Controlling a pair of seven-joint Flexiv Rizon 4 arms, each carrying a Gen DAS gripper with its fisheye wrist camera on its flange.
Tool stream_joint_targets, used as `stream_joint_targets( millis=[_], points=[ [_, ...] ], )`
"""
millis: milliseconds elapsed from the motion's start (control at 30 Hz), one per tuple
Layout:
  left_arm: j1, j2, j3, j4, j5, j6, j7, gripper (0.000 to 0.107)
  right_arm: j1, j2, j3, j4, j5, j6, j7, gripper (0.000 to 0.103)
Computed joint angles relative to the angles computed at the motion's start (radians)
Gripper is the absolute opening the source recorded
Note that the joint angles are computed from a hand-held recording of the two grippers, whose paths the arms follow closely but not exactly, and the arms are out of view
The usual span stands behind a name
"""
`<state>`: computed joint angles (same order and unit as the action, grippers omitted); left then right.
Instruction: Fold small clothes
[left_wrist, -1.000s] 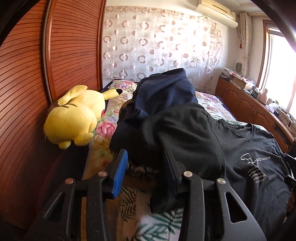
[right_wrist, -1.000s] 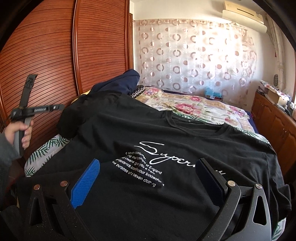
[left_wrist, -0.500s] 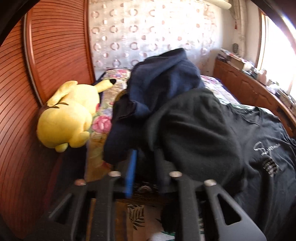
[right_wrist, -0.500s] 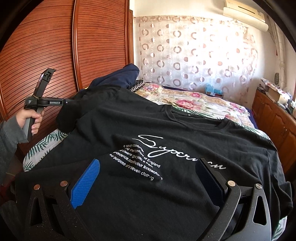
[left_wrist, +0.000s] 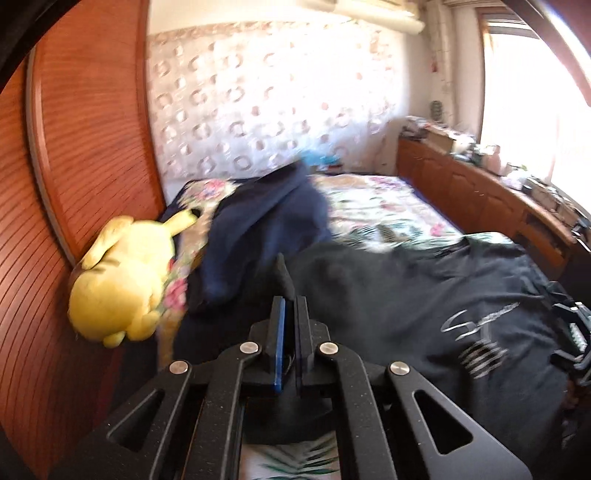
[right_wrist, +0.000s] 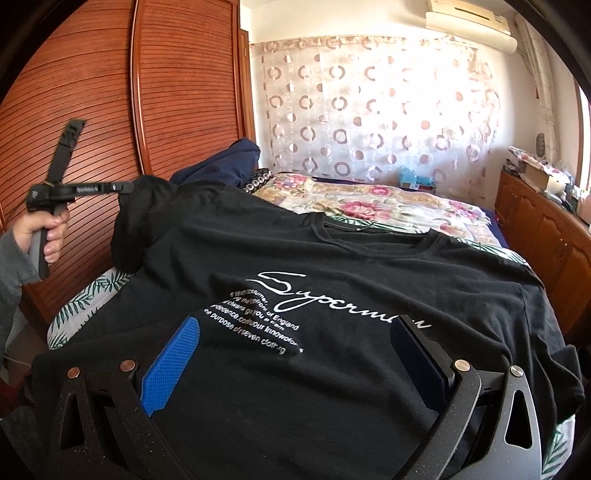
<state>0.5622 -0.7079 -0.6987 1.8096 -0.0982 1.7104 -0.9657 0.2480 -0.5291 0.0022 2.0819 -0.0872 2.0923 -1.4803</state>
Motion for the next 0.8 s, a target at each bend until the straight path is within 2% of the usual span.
stream_joint_targets(
  millis=[133, 233, 400, 500, 567, 700, 733, 800],
  points=[
    [-0.025, 0.009, -0.05, -0.03, -0.011, -0.063, 0.037, 0.005, 0.006, 0.001, -0.009, 0.002, 0.019, 0.008, 0.0, 0.103],
    [-0.081, 0.012, -0.038, -0.07, -0.047, -0.109, 0.075, 0.005, 0.011, 0.003, -0.016, 0.006, 0.035, 0.015, -0.001, 0.103],
    [-0.252, 0.009, 0.104, -0.17, -0.099, -0.184, 0.104, 0.005, 0.044, 0.0, -0.037, 0.001, 0.085, 0.016, -0.003, 0.103],
    [-0.318, 0.005, 0.172, -0.198, -0.127, -0.198, 0.113, 0.005, 0.062, -0.006, -0.045, -0.002, 0.111, 0.016, 0.0, 0.103],
    [-0.307, 0.007, 0.153, -0.183, -0.16, -0.198, 0.135, 0.013, 0.076, -0.01, -0.053, -0.003, 0.127, 0.015, 0.0, 0.103],
    [-0.282, 0.016, 0.117, -0.146, -0.214, -0.161, 0.182, 0.042, 0.1, -0.011, -0.063, -0.004, 0.147, 0.007, -0.002, 0.103],
    [-0.265, 0.019, 0.099, -0.129, -0.221, -0.153, 0.198, 0.045, 0.105, -0.013, -0.065, -0.007, 0.151, 0.005, -0.002, 0.103],
    [-0.259, 0.024, 0.098, -0.113, -0.231, -0.147, 0.211, 0.066, 0.106, -0.013, -0.065, -0.01, 0.152, 0.002, -0.001, 0.103]
  ],
)
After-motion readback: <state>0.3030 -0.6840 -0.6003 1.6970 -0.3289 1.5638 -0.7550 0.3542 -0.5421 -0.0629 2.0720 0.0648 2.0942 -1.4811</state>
